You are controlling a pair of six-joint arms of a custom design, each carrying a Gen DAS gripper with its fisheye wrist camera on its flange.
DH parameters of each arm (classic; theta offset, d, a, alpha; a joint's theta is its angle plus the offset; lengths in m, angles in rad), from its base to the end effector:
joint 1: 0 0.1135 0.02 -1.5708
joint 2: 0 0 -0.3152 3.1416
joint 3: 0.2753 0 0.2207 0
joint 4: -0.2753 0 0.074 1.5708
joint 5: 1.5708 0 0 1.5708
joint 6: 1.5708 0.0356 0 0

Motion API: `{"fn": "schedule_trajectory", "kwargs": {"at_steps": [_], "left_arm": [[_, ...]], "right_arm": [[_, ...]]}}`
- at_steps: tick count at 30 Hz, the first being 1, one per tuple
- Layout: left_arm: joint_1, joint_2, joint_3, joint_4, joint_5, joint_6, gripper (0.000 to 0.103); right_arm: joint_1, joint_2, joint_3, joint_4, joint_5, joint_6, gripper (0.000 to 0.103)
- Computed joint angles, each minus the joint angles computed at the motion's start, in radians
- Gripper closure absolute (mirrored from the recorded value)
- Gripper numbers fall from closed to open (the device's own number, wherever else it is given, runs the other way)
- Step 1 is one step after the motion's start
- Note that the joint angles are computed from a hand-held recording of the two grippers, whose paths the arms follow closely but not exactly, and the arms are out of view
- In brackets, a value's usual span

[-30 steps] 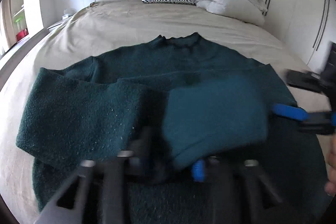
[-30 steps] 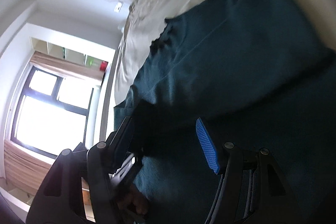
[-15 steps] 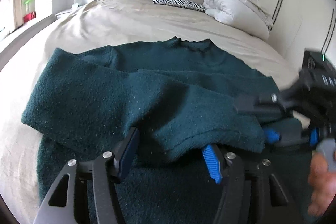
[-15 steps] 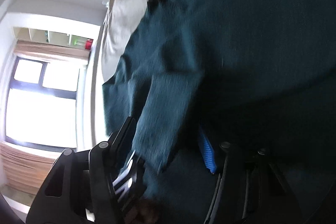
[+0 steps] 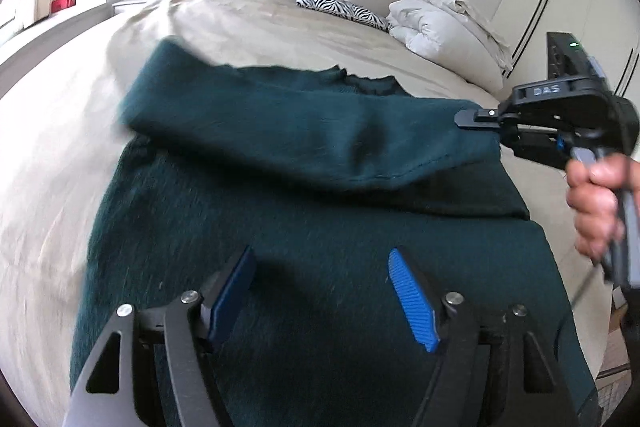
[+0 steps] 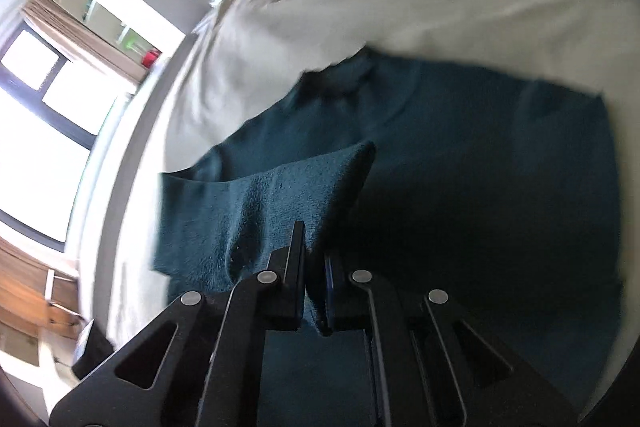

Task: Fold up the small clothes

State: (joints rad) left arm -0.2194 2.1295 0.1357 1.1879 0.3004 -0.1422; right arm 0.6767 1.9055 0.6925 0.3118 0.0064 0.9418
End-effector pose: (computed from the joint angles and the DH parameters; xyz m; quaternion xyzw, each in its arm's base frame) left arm 0.2216 -0.0602 0.0846 0.0912 0.9145 -0.2029 0.3380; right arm 0.2513 0.2016 0.1473 0.1259 0.9360 0.2357 0.2289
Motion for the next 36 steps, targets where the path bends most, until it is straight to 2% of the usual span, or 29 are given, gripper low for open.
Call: {"fn": "schedule_trajectory", "kwargs": {"at_steps": [1, 4, 12, 14, 18, 22, 26, 31, 36], "left_arm": [[0.008, 0.012, -0.008, 0.021, 0.009, -0.002, 0.031], [0.013, 0.016, -0.009, 0.024, 0.016, -0.007, 0.031], [0.025, 0.009, -0.029, 0.047, 0.016, -0.013, 0.03], [0.049, 0.001, -0.045, 0.067, 0.024, -0.023, 0.03], [0.116, -0.05, -0.034, 0.028, 0.071, -0.045, 0.032], [0.184, -0.171, 0.058, -0.144, 0.116, -0.049, 0.033], [0.223, -0.245, 0.262, -0.407, 0.113, -0.024, 0.038], [0.227, -0.147, 0.525, -0.626, 0.086, -0.022, 0.05], [0.173, 0.017, 0.718, -0.81, -0.03, 0.044, 0.068]], "right_arm": [[-0.03, 0.015, 0.01, -0.022, -0.03, -0.032, 0.097], [-0.063, 0.048, 0.025, -0.078, -0.013, -0.058, 0.097], [-0.132, 0.084, -0.11, 0.096, -0.053, -0.019, 0.097], [-0.146, 0.072, -0.126, 0.104, -0.054, -0.015, 0.097], [-0.179, 0.067, -0.148, 0.115, -0.058, -0.035, 0.096], [-0.185, 0.08, -0.144, 0.107, -0.069, -0.068, 0.096], [-0.191, 0.091, -0.176, 0.164, -0.084, -0.051, 0.095], [-0.198, 0.105, -0.23, 0.26, -0.106, 0.001, 0.094], [-0.202, 0.119, -0.261, 0.316, -0.106, -0.001, 0.094]]}}
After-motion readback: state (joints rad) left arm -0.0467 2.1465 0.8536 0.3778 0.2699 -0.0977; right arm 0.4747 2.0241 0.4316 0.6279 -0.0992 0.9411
